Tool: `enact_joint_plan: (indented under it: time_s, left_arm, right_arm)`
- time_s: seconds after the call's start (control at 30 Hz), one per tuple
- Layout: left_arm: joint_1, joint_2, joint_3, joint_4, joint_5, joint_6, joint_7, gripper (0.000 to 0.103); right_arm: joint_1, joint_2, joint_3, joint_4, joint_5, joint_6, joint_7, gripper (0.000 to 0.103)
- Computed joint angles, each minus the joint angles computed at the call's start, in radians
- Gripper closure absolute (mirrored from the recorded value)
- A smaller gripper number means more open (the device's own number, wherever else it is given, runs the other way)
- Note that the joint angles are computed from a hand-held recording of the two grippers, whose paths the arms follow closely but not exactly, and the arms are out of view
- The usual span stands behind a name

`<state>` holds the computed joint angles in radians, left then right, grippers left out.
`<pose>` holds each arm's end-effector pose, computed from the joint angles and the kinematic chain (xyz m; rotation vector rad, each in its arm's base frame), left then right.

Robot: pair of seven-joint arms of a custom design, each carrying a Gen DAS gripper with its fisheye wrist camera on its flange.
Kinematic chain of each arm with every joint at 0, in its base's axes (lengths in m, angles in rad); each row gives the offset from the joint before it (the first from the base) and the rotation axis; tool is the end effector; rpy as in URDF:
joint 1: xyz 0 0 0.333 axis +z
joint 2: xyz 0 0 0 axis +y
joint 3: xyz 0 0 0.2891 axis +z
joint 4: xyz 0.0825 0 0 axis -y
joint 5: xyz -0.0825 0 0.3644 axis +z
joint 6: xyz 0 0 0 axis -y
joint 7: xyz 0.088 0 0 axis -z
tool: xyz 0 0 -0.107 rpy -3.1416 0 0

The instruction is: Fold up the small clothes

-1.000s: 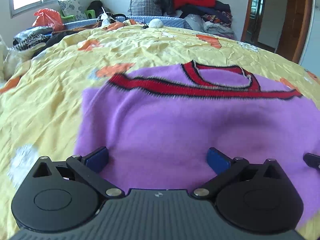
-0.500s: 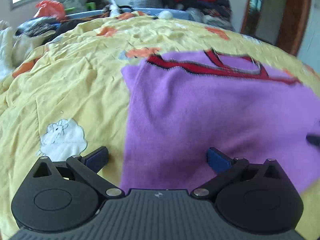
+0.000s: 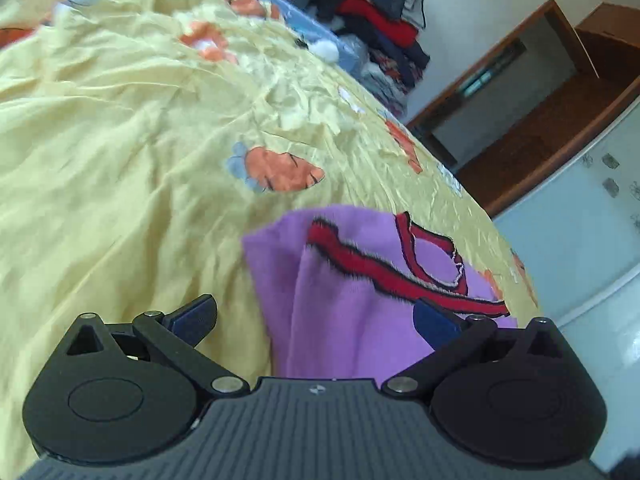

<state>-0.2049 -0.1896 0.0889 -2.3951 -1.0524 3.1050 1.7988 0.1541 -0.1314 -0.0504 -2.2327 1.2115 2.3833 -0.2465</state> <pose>0.4878 0.0178 0.4495 -2.3796 1.1082 -1.2525 0.5138 0.0621 0.4443 -2.1415 0.5156 -0.3625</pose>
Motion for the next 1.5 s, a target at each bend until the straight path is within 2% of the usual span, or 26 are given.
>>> enact_joint_plan:
  time_s: [0.03, 0.07, 0.13, 0.17, 0.33, 0.4, 0.43, 0.47, 0.5, 0.53, 0.6, 0.67, 0.73, 0.83, 0.87, 0.9, 0.97, 1.0, 1.07, 1.13, 1.17, 1.27, 1.3, 1.43, 1.5]
  left_arm:
    - [-0.038, 0.026, 0.056, 0.046, -0.119, -0.041, 0.100, 0.000]
    - [-0.048, 0.049, 0.090, 0.092, -0.249, -0.097, 0.220, 0.000]
    - [-0.014, 0.088, 0.129, 0.158, -0.391, -0.271, 0.329, 0.000]
    - [0.006, 0.105, 0.136, 0.177, -0.422, -0.338, 0.344, 0.000]
    - [0.083, 0.172, 0.101, 0.252, -0.432, -0.463, 0.331, 0.000]
    - [0.113, 0.190, 0.084, 0.272, -0.415, -0.509, 0.337, 0.006]
    - [0.132, 0.209, 0.079, 0.295, -0.407, -0.554, 0.367, 0.029]
    - [0.144, 0.219, 0.068, 0.308, -0.355, -0.569, 0.344, 0.050]
    - [0.152, 0.227, 0.055, 0.318, -0.259, -0.568, 0.267, 0.096]
    - [0.161, 0.235, 0.042, 0.324, -0.200, -0.563, 0.215, 0.092]
    - [0.183, 0.243, 0.017, 0.330, -0.186, -0.563, 0.210, 0.092]
    - [0.209, 0.243, -0.006, 0.330, -0.217, -0.564, 0.213, 0.092]
    - [0.236, 0.239, -0.028, 0.326, -0.232, -0.569, 0.224, 0.092]
    - [0.273, 0.238, -0.063, 0.323, -0.238, -0.565, 0.223, 0.092]
    - [0.284, 0.240, -0.075, 0.324, -0.238, -0.559, 0.218, 0.092]
    - [0.296, 0.232, -0.087, 0.314, -0.242, -0.559, 0.218, 0.092]
    - [0.319, 0.220, -0.110, 0.301, -0.252, -0.554, 0.216, 0.092]
    - [0.325, 0.218, -0.118, 0.298, -0.257, -0.549, 0.215, 0.092]
    - [0.330, 0.208, -0.131, 0.290, -0.264, -0.525, 0.217, 0.093]
    - [0.330, 0.198, -0.137, 0.287, -0.277, -0.514, 0.221, 0.093]
    - [0.330, 0.193, -0.137, 0.286, -0.302, -0.511, 0.224, 0.093]
    - [0.324, 0.174, -0.138, 0.295, -0.369, -0.500, 0.236, 0.093]
    - [0.320, 0.174, -0.139, 0.307, -0.375, -0.498, 0.232, 0.093]
    - [0.291, 0.192, -0.159, 0.390, -0.275, -0.467, 0.120, 0.093]
    - [0.272, 0.225, -0.175, 0.457, -0.162, -0.452, 0.017, 0.093]
  right_arm:
    - [0.005, -0.025, 0.003, -0.030, 0.007, -0.012, -0.036, 0.000]
    - [0.012, -0.049, 0.006, -0.058, 0.009, -0.014, -0.057, 0.000]
    - [0.026, -0.082, 0.007, -0.096, -0.006, -0.033, -0.073, 0.000]
    - [0.031, -0.098, 0.000, -0.112, -0.002, -0.051, -0.089, 0.000]
    - [0.063, -0.139, 0.007, -0.145, -0.013, -0.055, -0.100, 0.000]
    - [0.083, -0.149, 0.021, -0.152, -0.018, -0.027, -0.089, 0.000]
    - [0.094, -0.156, 0.021, -0.157, -0.012, -0.023, -0.102, 0.000]
    - [0.109, -0.162, 0.030, -0.165, 0.004, 0.006, -0.124, 0.000]
    - [0.125, -0.173, 0.042, -0.177, 0.018, 0.046, -0.150, 0.000]
    - [0.143, -0.187, 0.048, -0.193, 0.033, 0.076, -0.197, 0.000]
    - [0.185, -0.221, 0.054, -0.232, 0.083, 0.132, -0.330, 0.000]
    - [0.229, -0.246, 0.065, -0.269, 0.145, 0.197, -0.484, 0.000]
    - [0.256, -0.248, 0.079, -0.287, 0.133, 0.236, -0.572, 0.000]
    - [0.305, -0.244, 0.075, -0.298, 0.248, 0.286, -0.763, 0.001]
    - [0.307, -0.231, 0.085, -0.286, 0.243, 0.292, -0.759, 0.012]
    - [0.304, -0.219, 0.093, -0.273, 0.207, 0.287, -0.715, 0.043]
    - [0.306, -0.165, 0.128, -0.229, 0.155, 0.347, -0.597, 0.097]
    - [0.301, -0.141, 0.132, -0.209, 0.096, 0.344, -0.517, 0.097]
    - [0.302, -0.124, 0.116, -0.185, 0.069, 0.316, -0.444, 0.098]
    - [0.287, -0.131, 0.091, -0.169, 0.037, 0.247, -0.341, 0.098]
    - [0.276, -0.129, 0.075, -0.153, 0.027, 0.202, -0.291, 0.098]
    - [0.213, -0.080, 0.030, -0.047, -0.065, -0.015, 0.003, 0.098]
    - [0.195, -0.064, 0.017, -0.018, -0.058, -0.069, 0.044, 0.098]
    - [0.116, -0.027, -0.018, 0.049, 0.017, -0.212, 0.109, 0.098]
    - [0.071, 0.001, -0.035, 0.084, 0.053, -0.271, 0.150, 0.098]
